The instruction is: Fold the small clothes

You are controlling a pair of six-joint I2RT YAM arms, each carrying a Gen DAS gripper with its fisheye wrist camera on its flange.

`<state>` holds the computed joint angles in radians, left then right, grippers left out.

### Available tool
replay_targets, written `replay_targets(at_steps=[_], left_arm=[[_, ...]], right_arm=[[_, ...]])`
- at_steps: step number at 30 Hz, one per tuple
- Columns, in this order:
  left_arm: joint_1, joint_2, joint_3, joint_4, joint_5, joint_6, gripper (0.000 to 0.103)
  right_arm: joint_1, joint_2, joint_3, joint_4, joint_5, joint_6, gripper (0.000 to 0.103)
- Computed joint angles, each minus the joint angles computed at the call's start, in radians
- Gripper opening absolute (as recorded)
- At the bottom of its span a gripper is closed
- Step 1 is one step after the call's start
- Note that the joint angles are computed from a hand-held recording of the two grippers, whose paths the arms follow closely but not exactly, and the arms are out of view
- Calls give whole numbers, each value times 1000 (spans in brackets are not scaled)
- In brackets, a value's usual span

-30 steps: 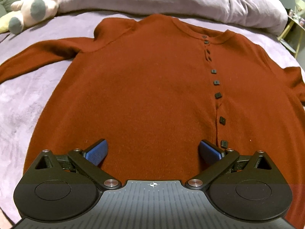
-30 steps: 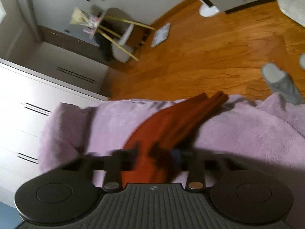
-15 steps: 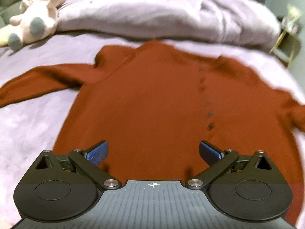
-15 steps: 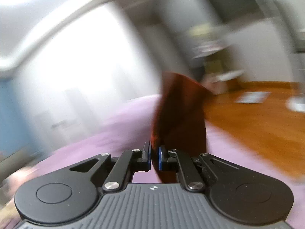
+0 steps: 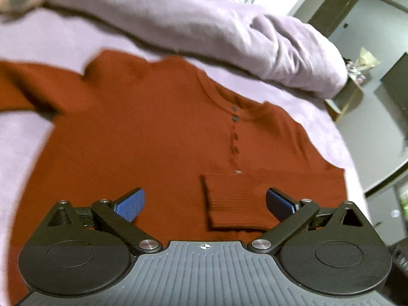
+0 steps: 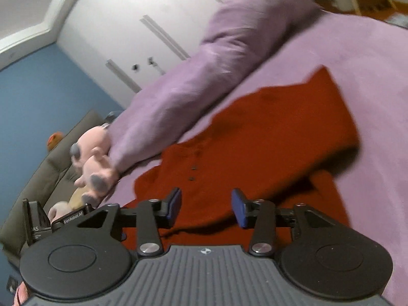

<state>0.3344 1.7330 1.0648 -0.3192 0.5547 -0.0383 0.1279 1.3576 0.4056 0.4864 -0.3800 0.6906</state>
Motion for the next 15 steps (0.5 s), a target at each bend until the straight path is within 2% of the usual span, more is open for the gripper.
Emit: replay_targets(at_steps=[4, 8, 10, 14, 15], left_arm=[[-52, 110, 83, -49, 6, -25, 82], [-78, 154, 100, -26, -8, -50, 79], [-76, 167, 119, -48, 20, -65, 59], [-76, 196, 155, -91, 49, -86, 38], [-76, 205, 166, -103, 50, -82, 21]], right_arm=[[-2, -20, -80, 61, -4, 100, 47], [-42, -1, -108, 91, -42, 100, 47], [-51, 13, -109, 105, -51, 99, 47], [-62, 28, -105, 102, -53, 117, 47], [-58, 40, -100, 108, -46, 127, 47]])
